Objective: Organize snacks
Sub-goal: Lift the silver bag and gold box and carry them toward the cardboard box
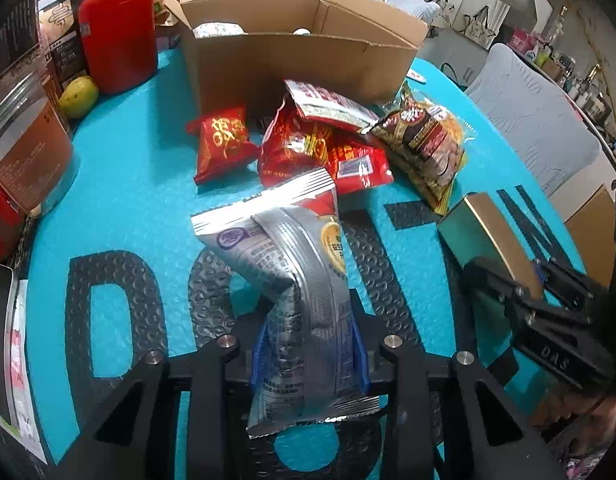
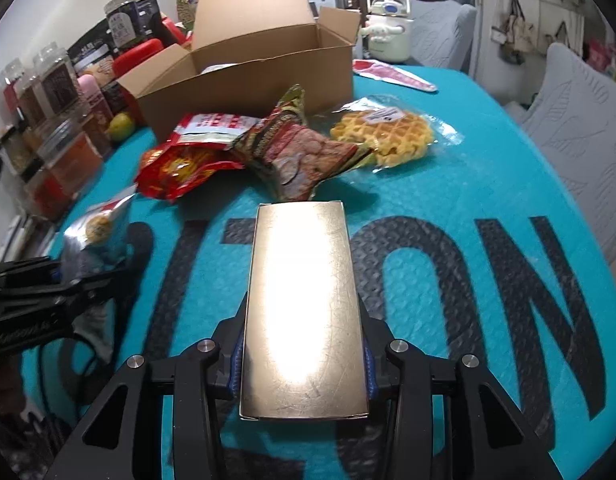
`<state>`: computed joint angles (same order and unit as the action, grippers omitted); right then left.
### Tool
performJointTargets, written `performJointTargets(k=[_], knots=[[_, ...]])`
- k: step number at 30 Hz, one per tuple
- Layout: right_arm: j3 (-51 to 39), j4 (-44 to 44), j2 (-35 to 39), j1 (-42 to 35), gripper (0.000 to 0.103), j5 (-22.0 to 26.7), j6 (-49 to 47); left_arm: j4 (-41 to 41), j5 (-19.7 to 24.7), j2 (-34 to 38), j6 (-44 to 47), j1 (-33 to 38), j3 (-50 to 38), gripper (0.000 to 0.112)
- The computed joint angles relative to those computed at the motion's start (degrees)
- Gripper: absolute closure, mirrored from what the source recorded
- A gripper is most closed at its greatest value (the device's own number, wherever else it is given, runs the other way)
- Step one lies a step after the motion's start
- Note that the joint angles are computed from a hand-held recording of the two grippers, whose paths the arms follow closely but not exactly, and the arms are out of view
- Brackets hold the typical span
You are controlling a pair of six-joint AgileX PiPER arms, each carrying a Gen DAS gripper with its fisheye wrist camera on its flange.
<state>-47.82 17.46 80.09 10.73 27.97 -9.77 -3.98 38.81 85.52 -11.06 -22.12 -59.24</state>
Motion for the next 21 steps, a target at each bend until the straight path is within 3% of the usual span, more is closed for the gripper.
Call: performJointTargets(k=[7,21], knots=[[-2.1,10.1,-0.7,-0.9,0.06,4.5,-10.3,-2.5,0.6,-0.8,2.9,0.5,-2.2,0.081],[-9.5,10.1,-1.8,2.9,0.06,4.9,-12.4,-2.5,0.5,-3.2,3.9,1.6,-6.3,0.081]])
